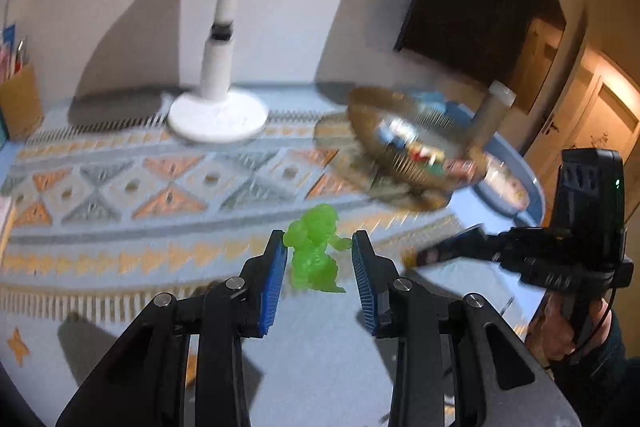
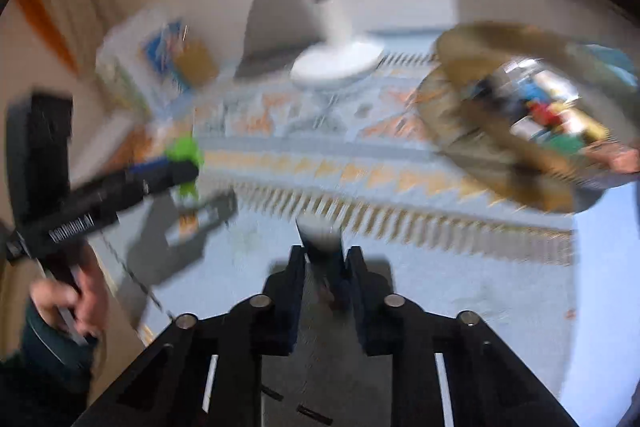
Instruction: Organize rigid objects
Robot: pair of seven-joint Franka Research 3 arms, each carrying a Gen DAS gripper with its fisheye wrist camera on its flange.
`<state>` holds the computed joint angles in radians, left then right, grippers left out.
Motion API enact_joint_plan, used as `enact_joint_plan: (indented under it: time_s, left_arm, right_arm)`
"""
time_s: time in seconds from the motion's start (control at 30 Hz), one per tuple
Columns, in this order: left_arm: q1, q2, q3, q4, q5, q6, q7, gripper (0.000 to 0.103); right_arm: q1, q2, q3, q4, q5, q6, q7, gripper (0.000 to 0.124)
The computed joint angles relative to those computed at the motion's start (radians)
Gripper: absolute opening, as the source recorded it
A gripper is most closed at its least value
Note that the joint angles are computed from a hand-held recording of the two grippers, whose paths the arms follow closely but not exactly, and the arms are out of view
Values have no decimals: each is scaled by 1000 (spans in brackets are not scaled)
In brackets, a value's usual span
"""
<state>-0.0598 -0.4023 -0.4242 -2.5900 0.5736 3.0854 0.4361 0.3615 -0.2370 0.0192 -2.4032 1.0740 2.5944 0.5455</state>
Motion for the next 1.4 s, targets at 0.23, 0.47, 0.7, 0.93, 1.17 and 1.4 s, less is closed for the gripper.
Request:
enact_joint_plan:
  time_s: [0.23, 0.47, 0.7, 0.93, 1.17, 1.4]
  left_arm:
    - [103, 150, -96, 235, 162, -24, -42, 30]
    - [62, 298, -69, 400, 293, -71, -88, 31]
    - [-23, 479, -7, 590, 340, -112, -62, 31]
    - [-101, 720, 33, 805, 188, -169, 109, 43]
    - [-193, 665, 172, 743, 169, -79, 45, 83]
    - [-243, 439, 307, 511, 279, 15, -210, 83]
  right_arm:
    - [-57, -43, -86, 69, 201, 54, -99, 10]
    - [-91, -29, -71, 97, 218, 139, -111, 10]
    - [-126, 75, -68, 189, 191, 213, -68, 10]
    - [-171, 268, -18, 314, -108, 325, 230, 11]
    - [-228, 310, 20, 371, -19, 270, 179, 46]
    - [-197, 186, 12, 271, 76, 248, 114, 61]
